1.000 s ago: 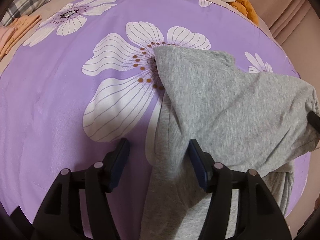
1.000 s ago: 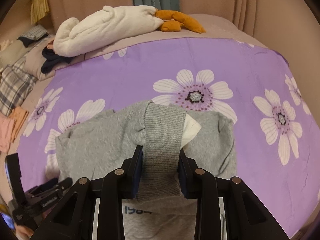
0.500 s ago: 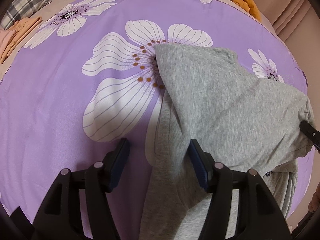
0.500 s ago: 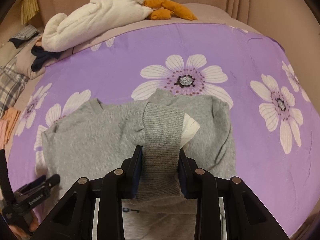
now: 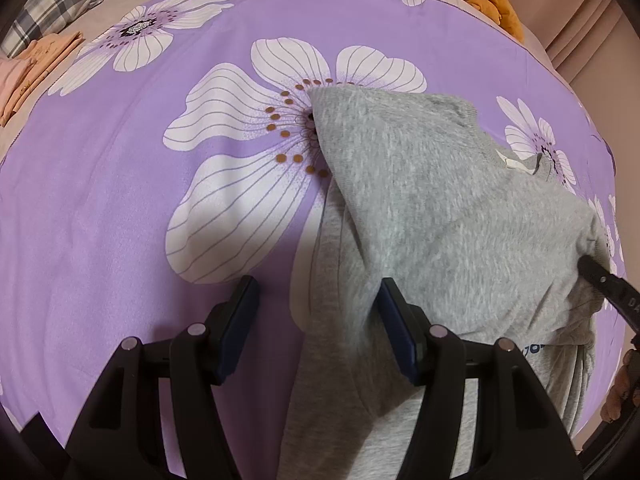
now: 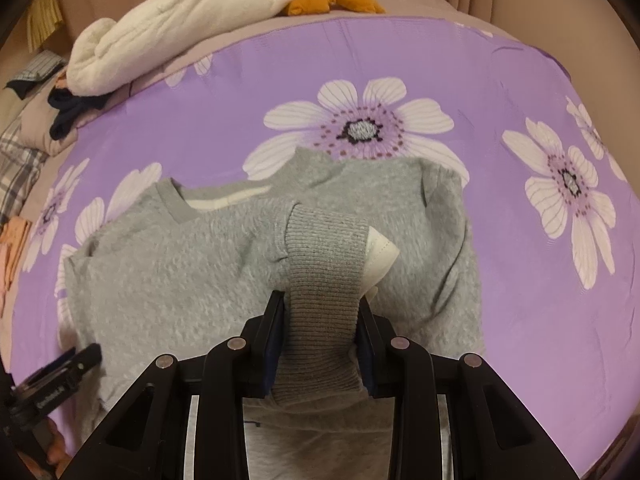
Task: Fold small clothes
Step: 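Lift the hem with the right tool and fold it toward the collar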
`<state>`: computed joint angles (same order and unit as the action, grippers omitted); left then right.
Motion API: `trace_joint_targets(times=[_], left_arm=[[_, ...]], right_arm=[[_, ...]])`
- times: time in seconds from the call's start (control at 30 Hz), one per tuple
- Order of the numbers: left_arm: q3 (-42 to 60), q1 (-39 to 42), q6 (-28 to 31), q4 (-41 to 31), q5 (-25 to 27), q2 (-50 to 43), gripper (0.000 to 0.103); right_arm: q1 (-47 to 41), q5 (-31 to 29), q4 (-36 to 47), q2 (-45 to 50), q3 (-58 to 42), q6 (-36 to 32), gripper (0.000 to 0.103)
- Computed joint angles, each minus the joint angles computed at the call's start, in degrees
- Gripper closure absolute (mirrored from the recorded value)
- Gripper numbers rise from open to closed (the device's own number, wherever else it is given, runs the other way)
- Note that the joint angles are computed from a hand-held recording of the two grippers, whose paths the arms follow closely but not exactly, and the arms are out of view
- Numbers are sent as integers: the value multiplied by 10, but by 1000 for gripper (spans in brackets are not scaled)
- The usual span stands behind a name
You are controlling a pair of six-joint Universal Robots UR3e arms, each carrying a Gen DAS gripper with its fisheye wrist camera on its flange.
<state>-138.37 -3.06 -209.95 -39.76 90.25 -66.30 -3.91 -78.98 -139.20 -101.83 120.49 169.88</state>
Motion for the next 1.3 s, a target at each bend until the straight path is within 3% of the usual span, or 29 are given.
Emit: trace_joint_targets(times=[0.8, 1.3], left_arm=[[2, 0, 2, -2, 1, 0, 40], [1, -6, 0, 6, 8, -4, 40]], right_arm=[[14, -26, 4, 59, -26, 1, 70], [37, -61, -48, 71, -6, 0, 68]])
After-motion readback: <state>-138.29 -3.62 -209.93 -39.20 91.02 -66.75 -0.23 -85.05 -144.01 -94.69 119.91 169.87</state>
